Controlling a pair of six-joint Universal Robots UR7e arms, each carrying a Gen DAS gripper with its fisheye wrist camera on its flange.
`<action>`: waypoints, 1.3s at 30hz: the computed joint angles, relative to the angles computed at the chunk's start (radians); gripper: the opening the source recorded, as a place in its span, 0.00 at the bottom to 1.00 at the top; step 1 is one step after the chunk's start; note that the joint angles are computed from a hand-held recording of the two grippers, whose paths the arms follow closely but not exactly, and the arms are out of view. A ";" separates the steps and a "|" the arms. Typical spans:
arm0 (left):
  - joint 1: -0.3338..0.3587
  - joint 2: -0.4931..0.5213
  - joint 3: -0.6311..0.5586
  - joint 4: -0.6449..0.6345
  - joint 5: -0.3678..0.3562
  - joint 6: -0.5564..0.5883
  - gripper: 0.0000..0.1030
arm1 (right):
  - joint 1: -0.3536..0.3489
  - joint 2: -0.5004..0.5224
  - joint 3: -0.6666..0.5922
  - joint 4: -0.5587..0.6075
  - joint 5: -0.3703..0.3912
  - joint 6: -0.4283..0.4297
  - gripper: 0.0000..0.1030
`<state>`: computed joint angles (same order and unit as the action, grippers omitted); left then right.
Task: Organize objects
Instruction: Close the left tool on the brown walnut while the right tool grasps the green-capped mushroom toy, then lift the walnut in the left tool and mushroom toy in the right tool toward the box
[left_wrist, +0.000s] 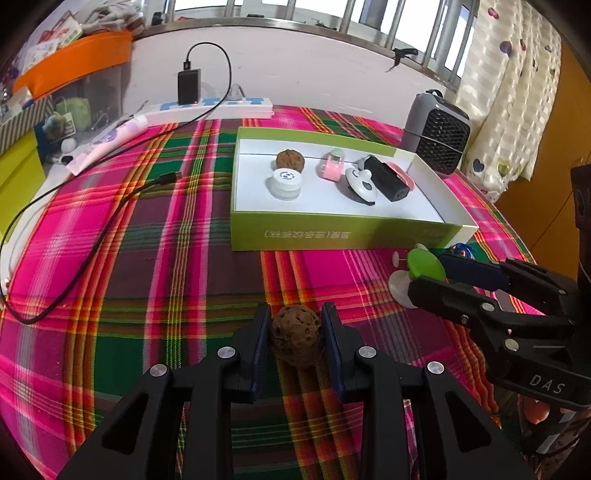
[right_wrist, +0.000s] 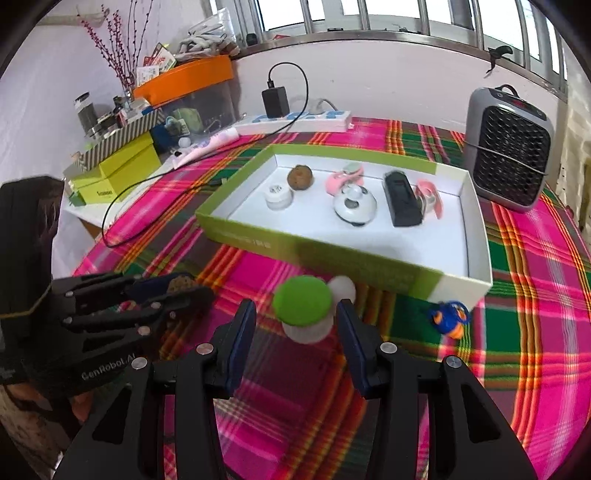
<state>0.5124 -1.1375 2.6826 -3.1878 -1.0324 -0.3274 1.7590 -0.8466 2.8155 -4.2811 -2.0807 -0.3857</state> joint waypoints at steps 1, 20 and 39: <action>0.001 -0.001 0.001 -0.002 -0.002 0.000 0.25 | 0.001 0.004 -0.005 0.001 -0.002 0.000 0.45; 0.003 0.000 0.001 -0.006 -0.006 -0.001 0.25 | 0.014 0.057 -0.033 -0.049 -0.064 0.009 0.35; -0.008 0.002 0.002 0.004 0.012 -0.005 0.25 | 0.016 0.045 -0.004 -0.034 -0.024 0.042 0.34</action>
<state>0.5048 -1.1358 2.6842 -3.1840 -1.0204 -0.3326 1.7755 -0.8015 2.8118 -4.3154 -2.1045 -0.3442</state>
